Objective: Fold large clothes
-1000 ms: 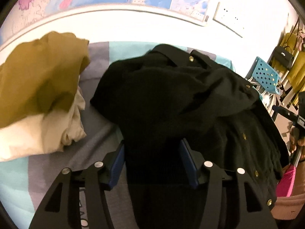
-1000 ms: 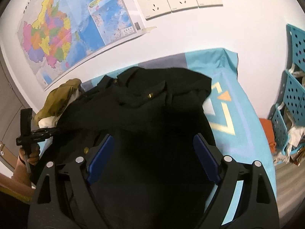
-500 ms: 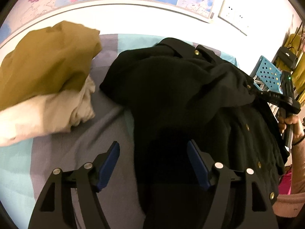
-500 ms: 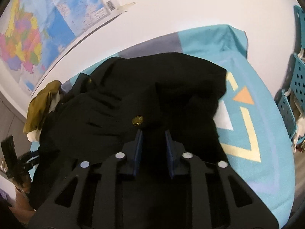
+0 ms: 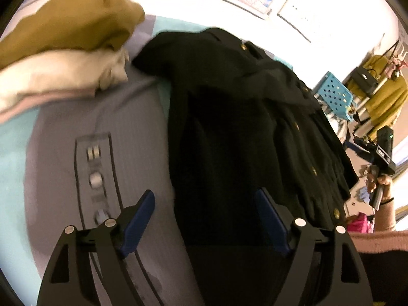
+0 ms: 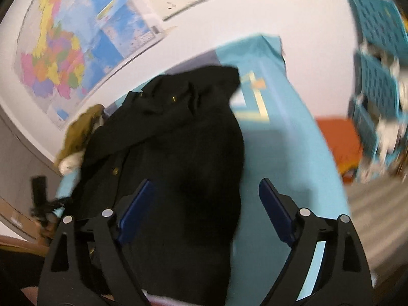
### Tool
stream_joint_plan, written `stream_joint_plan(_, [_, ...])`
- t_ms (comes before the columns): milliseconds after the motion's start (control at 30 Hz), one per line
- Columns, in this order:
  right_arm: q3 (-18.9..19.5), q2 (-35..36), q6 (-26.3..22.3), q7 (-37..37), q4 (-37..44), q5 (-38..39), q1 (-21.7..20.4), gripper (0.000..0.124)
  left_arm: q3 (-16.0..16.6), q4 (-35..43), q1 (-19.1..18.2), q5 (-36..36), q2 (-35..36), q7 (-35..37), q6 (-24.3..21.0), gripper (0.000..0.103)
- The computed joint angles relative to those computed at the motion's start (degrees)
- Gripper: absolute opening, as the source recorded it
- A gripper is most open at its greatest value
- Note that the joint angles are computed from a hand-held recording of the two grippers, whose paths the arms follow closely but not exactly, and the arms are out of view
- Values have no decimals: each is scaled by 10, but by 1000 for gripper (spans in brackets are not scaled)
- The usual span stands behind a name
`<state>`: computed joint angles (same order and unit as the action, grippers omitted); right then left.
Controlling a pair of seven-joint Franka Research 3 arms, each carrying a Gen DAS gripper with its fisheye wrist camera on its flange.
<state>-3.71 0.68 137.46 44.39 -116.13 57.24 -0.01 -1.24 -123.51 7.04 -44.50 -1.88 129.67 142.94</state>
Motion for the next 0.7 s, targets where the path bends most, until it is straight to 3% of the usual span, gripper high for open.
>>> stream_joint_plan(133, [-6,-11,-41,2,-36,-4,-7,86,5,-22,-3,-19,-23,18,-24,83])
stream_joint_plan(200, [-5,-21,-37,-30,-53,19,-4,87,11,-23,-4,-30,-28,25,-53,89])
stream_joint_plan(300, [-16,-22,-101,-65,-56,59,-9,88,17,-32,-5,-39,-40,41,-88,90])
stream_joint_plan(367, [-14,-29,-98,-83,-67,66,-8,88,20,-35,-7,-46,-45,49,-111,92])
stream_joint_plan(500, [-21,-29,-141,-99,-67,80,-13,88,19,-46,-13,-50,-53,49,-116,96])
stream_joint_plan(700, [-17,-29,-140,-135,-71,94,-12,88,16,-35,-19,-65,-43,45,-142,96])
